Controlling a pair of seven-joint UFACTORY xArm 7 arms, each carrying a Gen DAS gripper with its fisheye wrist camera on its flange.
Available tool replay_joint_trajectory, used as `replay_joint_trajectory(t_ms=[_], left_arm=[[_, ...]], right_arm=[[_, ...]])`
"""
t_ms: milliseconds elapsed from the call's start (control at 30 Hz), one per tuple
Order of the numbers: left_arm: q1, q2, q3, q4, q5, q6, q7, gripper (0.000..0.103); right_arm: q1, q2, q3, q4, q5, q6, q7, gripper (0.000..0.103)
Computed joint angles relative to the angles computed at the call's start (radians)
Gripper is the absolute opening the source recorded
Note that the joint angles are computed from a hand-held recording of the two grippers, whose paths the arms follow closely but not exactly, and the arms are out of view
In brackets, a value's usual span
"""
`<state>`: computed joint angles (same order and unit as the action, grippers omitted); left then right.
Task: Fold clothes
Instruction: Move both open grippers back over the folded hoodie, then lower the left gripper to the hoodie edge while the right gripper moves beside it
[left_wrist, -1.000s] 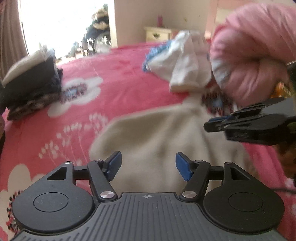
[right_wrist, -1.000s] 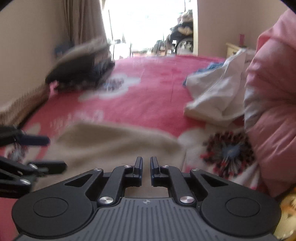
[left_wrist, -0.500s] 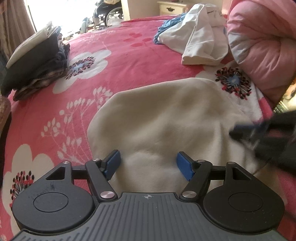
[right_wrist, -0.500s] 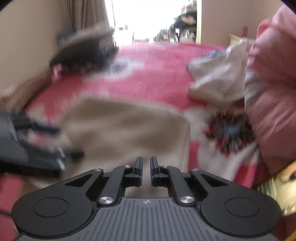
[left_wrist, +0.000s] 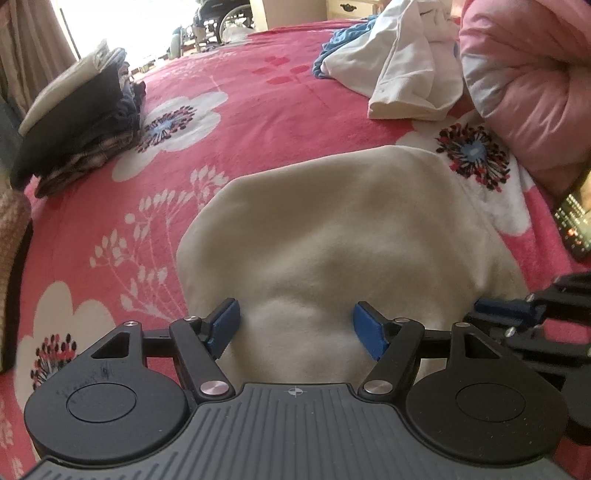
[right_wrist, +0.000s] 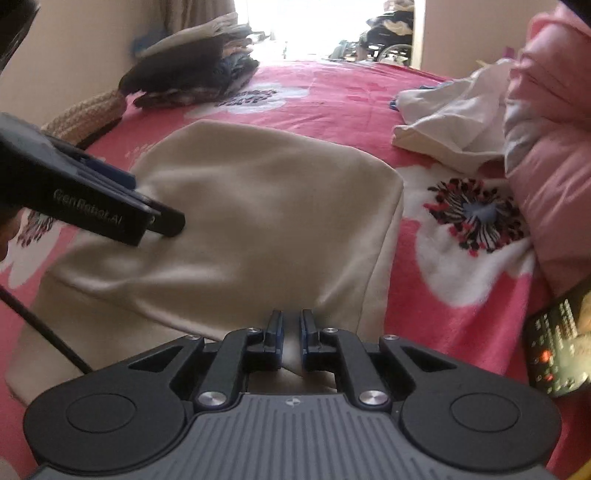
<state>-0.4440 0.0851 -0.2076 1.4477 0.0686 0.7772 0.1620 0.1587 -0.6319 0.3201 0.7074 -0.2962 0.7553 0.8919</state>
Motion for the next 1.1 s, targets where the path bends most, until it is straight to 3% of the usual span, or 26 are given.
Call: replay_joint_trajectory(t_ms=[100, 267, 533, 900, 1100], left_arm=[[0.000, -0.001, 0.001, -0.001, 0.002, 0.001, -0.001, 0.069], [0.000, -0.003, 0.001, -0.002, 0.005, 0.004, -0.003, 0.070], [0.000, 0.003, 0.001, 0.004, 0.005, 0.008, -0.003, 0.070], [-0.004, 0.005, 0.001, 0.006, 0.018, 0.012, -0.005, 0.071], [-0.007, 0.006, 0.000, 0.009, 0.027, 0.018, -0.012, 0.071]], right_arm=[[-0.016, 0.002, 0.021, 0.031, -0.015, 0.020, 0.035, 0.010], [0.031, -0.013, 0.021, 0.029, 0.011, 0.030, 0.012, 0.010], [0.024, -0.025, 0.024, 0.012, 0.020, -0.041, 0.081, 0.010], [0.066, -0.041, -0.009, -0.023, 0.089, -0.108, 0.050, 0.011], [0.138, -0.029, -0.037, -0.030, 0.167, -0.157, -0.050, 0.011]])
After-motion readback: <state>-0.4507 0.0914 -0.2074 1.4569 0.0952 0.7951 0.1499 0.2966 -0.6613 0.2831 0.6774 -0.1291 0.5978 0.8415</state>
